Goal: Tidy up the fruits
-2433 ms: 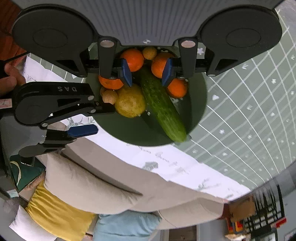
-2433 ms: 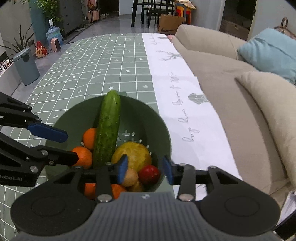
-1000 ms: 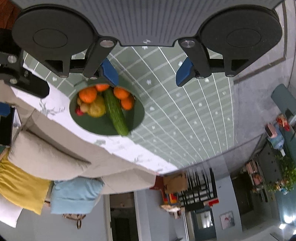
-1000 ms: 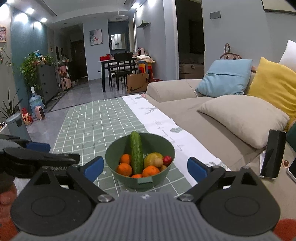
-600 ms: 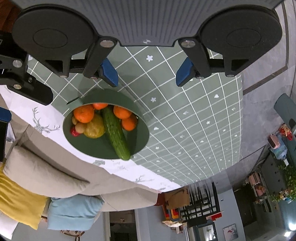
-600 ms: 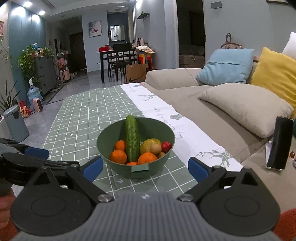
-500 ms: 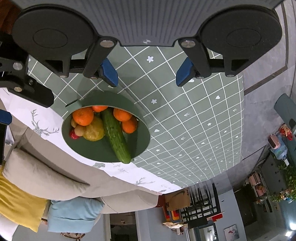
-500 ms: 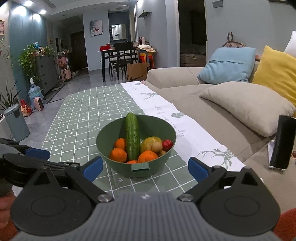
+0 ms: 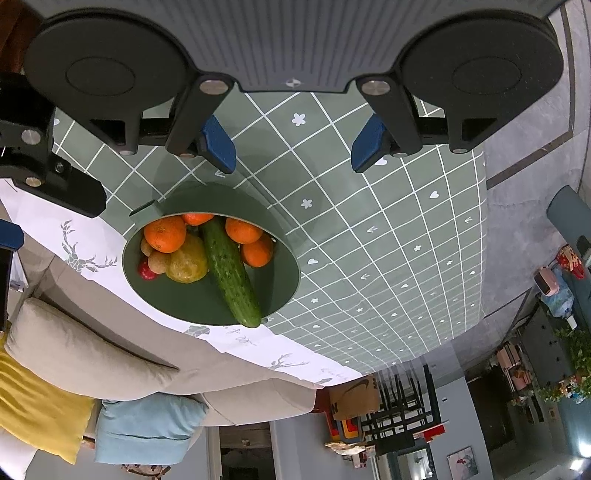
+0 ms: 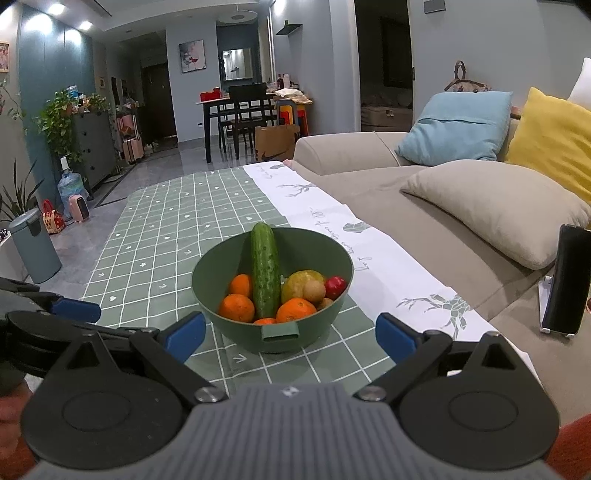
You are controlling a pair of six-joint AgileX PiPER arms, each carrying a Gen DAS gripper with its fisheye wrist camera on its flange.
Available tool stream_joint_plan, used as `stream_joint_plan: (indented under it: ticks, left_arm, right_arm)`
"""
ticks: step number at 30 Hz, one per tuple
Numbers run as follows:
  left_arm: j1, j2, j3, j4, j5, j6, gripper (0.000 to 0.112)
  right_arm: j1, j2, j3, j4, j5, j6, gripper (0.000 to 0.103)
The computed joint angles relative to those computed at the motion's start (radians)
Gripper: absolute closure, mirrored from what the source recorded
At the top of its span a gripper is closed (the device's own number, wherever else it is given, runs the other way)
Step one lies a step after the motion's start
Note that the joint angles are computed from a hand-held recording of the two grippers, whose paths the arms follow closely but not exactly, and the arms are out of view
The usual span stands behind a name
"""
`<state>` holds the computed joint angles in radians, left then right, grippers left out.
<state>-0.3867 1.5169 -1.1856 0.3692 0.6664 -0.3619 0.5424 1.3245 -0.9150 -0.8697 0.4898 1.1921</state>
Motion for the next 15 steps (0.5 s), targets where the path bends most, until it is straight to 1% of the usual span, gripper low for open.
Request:
stream_joint_plan:
  ticks: [15]
  left_arm:
    - [-0.005, -0.013, 0.005, 0.023, 0.0, -0.011, 0.028]
  right_arm:
    - [0.0, -0.016, 0.013, -0.016, -0.007, 0.023, 0.009]
